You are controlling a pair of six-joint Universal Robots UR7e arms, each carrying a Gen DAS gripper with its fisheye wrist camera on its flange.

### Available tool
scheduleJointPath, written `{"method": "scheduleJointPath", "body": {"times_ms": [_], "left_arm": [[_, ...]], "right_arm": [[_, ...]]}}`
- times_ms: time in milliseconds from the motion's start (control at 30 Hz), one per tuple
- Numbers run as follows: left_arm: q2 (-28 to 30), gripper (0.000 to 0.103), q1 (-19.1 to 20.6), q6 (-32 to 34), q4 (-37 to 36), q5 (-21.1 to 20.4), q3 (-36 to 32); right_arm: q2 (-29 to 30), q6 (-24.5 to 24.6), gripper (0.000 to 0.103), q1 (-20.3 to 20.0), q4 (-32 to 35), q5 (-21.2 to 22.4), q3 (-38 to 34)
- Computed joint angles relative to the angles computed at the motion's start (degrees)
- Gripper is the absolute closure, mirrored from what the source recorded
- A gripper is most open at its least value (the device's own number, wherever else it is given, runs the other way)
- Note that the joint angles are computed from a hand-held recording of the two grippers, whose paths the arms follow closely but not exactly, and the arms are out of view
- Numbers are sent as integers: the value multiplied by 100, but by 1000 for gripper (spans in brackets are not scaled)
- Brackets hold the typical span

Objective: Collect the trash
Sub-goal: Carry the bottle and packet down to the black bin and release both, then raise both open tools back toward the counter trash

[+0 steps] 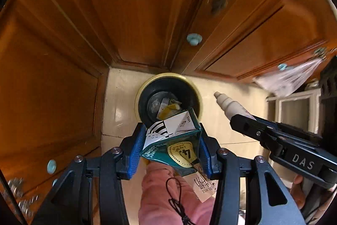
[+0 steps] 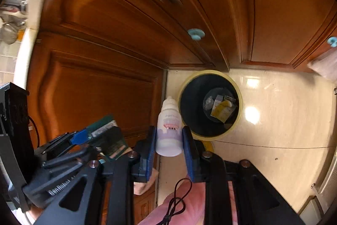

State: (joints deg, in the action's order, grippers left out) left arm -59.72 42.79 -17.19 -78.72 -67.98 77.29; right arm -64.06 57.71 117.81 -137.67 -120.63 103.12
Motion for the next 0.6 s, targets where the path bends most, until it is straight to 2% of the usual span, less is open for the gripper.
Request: {"method": "scheduleJointPath", "body": {"times_ms": [133, 267, 300, 400, 600], "left_arm": [[141, 57, 162, 289, -667, 275, 580], [348, 57, 347, 525, -1247, 400, 914], [406, 53, 394, 588, -1337, 455, 960], [521, 30, 438, 565, -1442, 731, 1087], [543, 28, 552, 271, -1143, 838, 1055]], "right_arm": [[165, -310, 78, -390, -606, 34, 390], [249, -396, 78, -789, -1234, 143, 791], [247, -334, 76, -871, -1391, 172, 910], [232, -193, 71, -1014, -1604, 193, 1141], [154, -33, 70, -1017, -1364, 233, 1232]]}}
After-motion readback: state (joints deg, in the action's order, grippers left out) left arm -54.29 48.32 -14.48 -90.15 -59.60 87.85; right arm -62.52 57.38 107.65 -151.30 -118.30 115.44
